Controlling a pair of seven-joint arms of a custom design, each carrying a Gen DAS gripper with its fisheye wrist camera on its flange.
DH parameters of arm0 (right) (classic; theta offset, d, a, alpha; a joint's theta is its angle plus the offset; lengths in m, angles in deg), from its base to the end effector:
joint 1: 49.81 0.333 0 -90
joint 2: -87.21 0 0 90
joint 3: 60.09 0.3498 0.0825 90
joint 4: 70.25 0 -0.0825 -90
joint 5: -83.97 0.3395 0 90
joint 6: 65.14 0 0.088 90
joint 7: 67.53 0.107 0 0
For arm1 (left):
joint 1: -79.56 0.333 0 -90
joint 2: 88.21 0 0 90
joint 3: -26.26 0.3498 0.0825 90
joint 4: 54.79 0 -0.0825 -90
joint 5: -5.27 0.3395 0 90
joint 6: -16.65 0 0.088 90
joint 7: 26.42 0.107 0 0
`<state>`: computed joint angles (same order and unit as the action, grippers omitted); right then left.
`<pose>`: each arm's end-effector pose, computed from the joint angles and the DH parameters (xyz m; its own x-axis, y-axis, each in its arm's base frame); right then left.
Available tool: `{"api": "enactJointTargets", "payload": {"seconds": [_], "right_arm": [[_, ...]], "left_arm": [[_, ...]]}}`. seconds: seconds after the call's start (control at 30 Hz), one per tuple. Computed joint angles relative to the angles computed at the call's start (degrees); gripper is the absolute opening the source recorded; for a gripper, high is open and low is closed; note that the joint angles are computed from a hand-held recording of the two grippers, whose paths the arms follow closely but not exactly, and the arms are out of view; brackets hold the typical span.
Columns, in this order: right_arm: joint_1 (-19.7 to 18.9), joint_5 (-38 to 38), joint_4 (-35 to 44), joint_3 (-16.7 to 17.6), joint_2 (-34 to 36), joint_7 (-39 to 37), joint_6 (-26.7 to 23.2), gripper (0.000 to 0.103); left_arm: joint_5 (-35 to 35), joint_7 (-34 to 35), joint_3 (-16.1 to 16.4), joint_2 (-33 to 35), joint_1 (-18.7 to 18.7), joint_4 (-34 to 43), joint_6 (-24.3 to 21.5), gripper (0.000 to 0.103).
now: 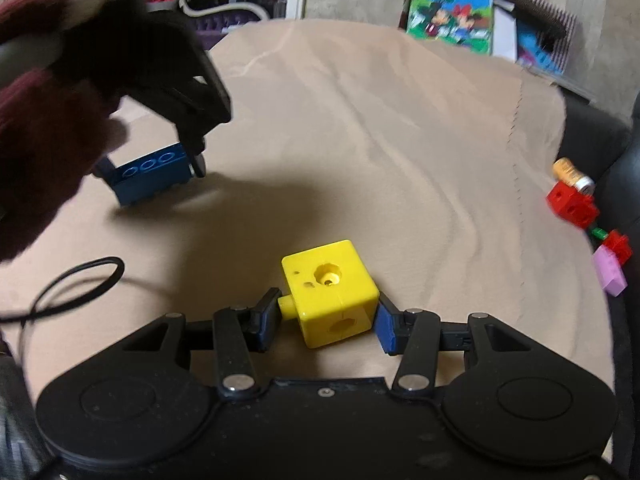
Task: Organize rigid objects
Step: 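Carry the yellow cube brick and blue brick over the basket with both tools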
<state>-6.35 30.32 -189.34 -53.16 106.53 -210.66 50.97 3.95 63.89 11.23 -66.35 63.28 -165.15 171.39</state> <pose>0.3814 0.3835 0.3192 -0.6921 -0.7175 0.0785 -0.5516 0.4555 -0.6988 0.5523 -0.3138 0.4019 -0.4921 -0.8634 0.1116 -0.8206 0.4172 -0.3905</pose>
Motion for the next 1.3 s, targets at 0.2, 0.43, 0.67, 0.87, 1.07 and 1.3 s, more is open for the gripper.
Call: {"api": "enactJointTargets", "payload": {"seconds": [0.2, 0.43, 0.67, 0.87, 1.07, 1.3], "right_arm": [[-2.82, -0.54, -0.02, -0.56, -1.48, -0.32, 10.08, 0.048], [-2.05, -0.51, 6.21, -1.27, 0.62, -5.65, 11.38, 0.048], [0.17, -1.60, 14.22, -2.43, 4.11, -11.48, 13.63, 0.048], [1.65, -1.27, 23.21, -4.03, 8.06, -18.39, 18.73, 0.048], [2.14, 4.73, 33.46, -5.48, 13.45, -28.52, 22.48, 0.048], [2.43, 15.44, 48.34, -5.47, 23.35, -41.88, 21.12, 0.048]], "left_arm": [[-1.88, 3.14, 1.01, -4.19, 4.46, -4.72, 2.12, 0.064], [-9.44, 10.48, 1.95, -11.29, 11.75, -11.81, 4.00, 0.064], [-13.96, 14.36, 5.62, -15.05, 15.45, -17.05, 9.17, 0.064], [-14.72, 14.35, 8.18, -15.64, 18.93, -20.08, 12.57, 0.064], [-12.92, 11.40, 10.25, -15.05, 21.64, -21.07, 12.38, 0.064], [-9.79, 6.54, 11.01, -13.22, 23.76, -20.81, 13.01, 0.064]]}}
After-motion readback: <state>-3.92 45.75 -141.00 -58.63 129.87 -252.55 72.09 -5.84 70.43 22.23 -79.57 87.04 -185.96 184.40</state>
